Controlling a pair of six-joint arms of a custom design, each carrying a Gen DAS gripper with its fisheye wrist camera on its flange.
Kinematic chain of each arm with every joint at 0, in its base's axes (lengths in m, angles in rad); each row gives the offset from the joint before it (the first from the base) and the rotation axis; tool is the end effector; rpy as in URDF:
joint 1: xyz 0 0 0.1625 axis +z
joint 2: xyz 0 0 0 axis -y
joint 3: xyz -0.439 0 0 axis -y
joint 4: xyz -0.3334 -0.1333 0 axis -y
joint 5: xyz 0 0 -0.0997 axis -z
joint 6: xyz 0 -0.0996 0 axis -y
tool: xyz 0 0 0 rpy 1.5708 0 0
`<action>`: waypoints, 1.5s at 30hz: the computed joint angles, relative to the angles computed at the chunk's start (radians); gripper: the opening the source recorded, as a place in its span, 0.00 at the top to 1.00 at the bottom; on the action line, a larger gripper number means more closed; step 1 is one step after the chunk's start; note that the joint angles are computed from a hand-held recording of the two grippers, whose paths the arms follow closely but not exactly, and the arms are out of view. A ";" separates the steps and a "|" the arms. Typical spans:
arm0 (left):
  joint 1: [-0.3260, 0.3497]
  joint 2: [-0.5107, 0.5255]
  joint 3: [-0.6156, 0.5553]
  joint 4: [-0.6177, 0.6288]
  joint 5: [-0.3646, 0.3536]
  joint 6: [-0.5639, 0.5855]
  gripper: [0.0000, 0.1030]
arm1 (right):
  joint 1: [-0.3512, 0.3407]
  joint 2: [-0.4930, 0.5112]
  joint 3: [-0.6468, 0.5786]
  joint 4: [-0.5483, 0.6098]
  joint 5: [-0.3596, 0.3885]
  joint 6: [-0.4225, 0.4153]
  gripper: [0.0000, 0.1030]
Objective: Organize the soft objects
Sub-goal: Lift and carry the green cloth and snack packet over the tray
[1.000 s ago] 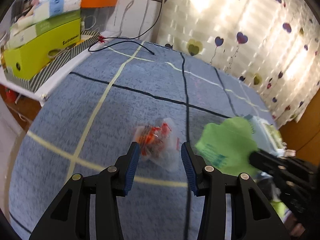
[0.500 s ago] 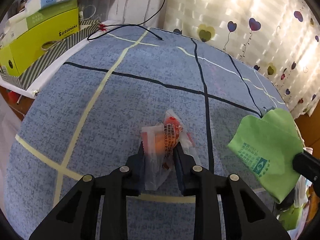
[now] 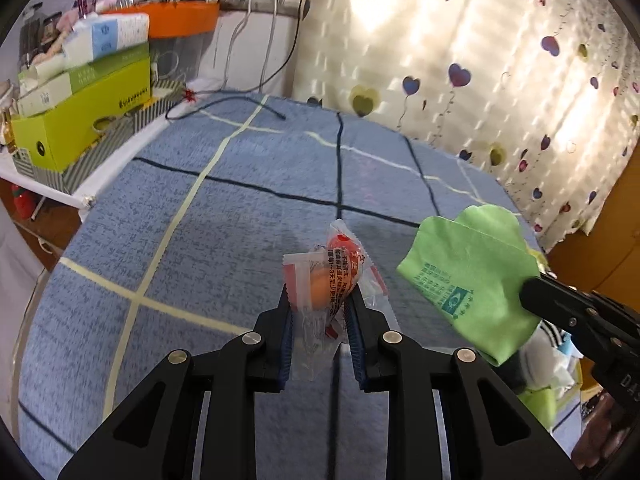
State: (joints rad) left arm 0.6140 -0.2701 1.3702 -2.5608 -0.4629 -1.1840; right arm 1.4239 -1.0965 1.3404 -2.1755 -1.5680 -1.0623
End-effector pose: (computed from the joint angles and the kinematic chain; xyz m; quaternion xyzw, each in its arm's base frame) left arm -0.4182 -0.5669 -0.0727 -0.0675 0.8470 -0.4384 0.2931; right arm 0.0366 -0.6650 0.4145 0.4349 -0.8824 0.1484 0.1009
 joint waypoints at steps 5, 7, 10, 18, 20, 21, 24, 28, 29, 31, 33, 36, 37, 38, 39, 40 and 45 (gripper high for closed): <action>-0.045 0.014 -0.031 0.043 0.025 -0.027 0.76 | -0.018 -0.050 0.010 0.013 0.044 -0.021 0.96; -0.060 0.024 -0.050 0.059 0.031 -0.029 0.76 | -0.028 -0.071 0.014 0.017 0.061 -0.029 0.96; -0.079 0.044 -0.086 0.076 0.037 -0.020 0.76 | -0.042 -0.099 0.017 0.019 0.082 -0.038 0.96; -0.105 0.117 -0.203 0.030 0.021 0.103 0.76 | -0.089 -0.155 0.000 0.032 0.121 -0.054 0.96; -0.107 0.137 -0.240 0.023 0.015 0.138 0.76 | -0.101 -0.161 -0.010 0.035 0.129 -0.052 0.96; -0.108 0.145 -0.255 0.022 0.012 0.148 0.76 | -0.107 -0.164 -0.016 0.036 0.134 -0.051 0.96; -0.111 0.175 -0.310 0.015 0.002 0.197 0.76 | -0.125 -0.168 -0.038 0.041 0.145 -0.044 0.96; -0.111 0.214 -0.385 0.021 -0.014 0.245 0.76 | -0.143 -0.167 -0.066 0.045 0.154 -0.035 0.96; -0.111 0.223 -0.405 0.024 -0.020 0.256 0.76 | -0.149 -0.166 -0.075 0.048 0.156 -0.034 0.96; -0.110 0.247 -0.452 0.033 -0.031 0.283 0.76 | -0.159 -0.164 -0.092 0.055 0.160 -0.029 0.96; -0.108 0.272 -0.502 0.043 -0.043 0.308 0.76 | -0.170 -0.161 -0.110 0.059 0.163 -0.024 0.96; -0.105 0.319 -0.601 0.075 -0.066 0.352 0.76 | -0.187 -0.154 -0.140 0.068 0.167 -0.013 0.96; -0.105 0.331 -0.626 0.084 -0.071 0.361 0.76 | -0.194 -0.151 -0.153 0.072 0.169 -0.007 0.96; -0.104 0.344 -0.652 0.092 -0.077 0.372 0.76 | -0.202 -0.147 -0.166 0.076 0.172 -0.002 0.96; -0.103 0.363 -0.694 0.108 -0.084 0.388 0.76 | -0.209 -0.145 -0.176 0.078 0.173 0.003 0.96; -0.103 0.379 -0.727 0.120 -0.090 0.400 0.76 | -0.216 -0.140 -0.189 0.080 0.172 0.010 0.96; -0.101 0.471 -0.924 0.210 -0.119 0.445 0.76 | -0.256 -0.114 -0.257 0.101 0.166 0.041 0.96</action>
